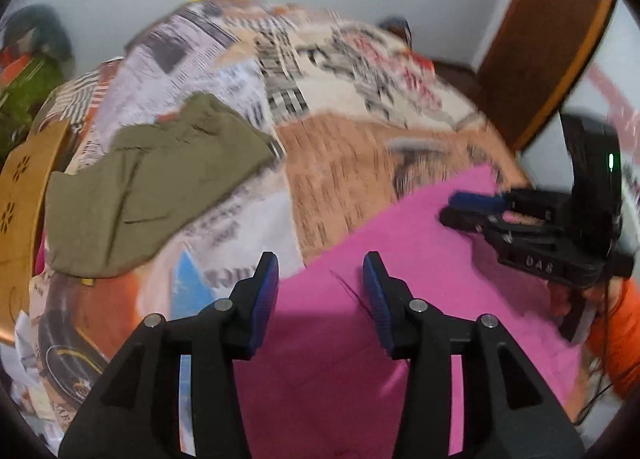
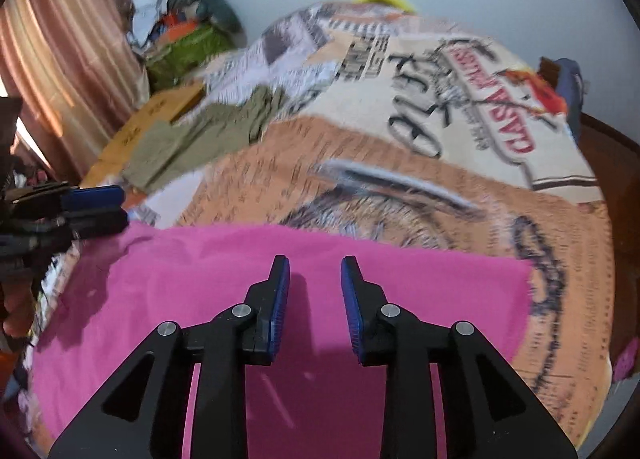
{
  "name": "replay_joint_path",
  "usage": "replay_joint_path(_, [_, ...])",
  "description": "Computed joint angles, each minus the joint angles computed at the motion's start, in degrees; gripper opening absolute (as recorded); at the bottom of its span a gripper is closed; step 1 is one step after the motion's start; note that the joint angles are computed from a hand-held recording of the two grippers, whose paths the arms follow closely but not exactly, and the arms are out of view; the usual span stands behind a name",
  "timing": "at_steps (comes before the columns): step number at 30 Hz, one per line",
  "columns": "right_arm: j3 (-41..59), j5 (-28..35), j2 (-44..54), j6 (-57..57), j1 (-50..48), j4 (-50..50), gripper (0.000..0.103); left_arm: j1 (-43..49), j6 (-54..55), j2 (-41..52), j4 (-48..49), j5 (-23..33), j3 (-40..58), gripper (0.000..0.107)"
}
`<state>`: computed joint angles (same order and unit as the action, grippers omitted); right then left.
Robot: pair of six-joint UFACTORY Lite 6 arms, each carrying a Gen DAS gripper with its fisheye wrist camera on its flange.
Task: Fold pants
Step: 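Fold the pink pants again with both grippers and release them flat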
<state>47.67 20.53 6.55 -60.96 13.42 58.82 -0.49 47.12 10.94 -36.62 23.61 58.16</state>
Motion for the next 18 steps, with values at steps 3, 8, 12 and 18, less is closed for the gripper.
replay_joint_path(3, [-1.94,-3.72,-0.32,-3.4,0.69,1.82,0.034,-0.8,0.83,2.89,0.53,-1.4,-1.16,0.044])
replay_joint_path(8, [-6.15,-6.13,-3.65,-3.26,-2.18,-1.58,0.036,2.83,11.69,1.15,-8.53,1.07,-3.5,0.044])
replay_joint_path(12, [-9.41,-3.17,-6.8,-6.53,-7.71,0.06,0.049,1.98,13.31,-2.42,-8.88,-1.62,-7.17,0.044])
replay_joint_path(18, [-11.79,-1.87,-15.16,11.3,-9.12,-16.59,0.051,0.58,0.28,-6.86,2.25,-2.44,-7.49,0.044])
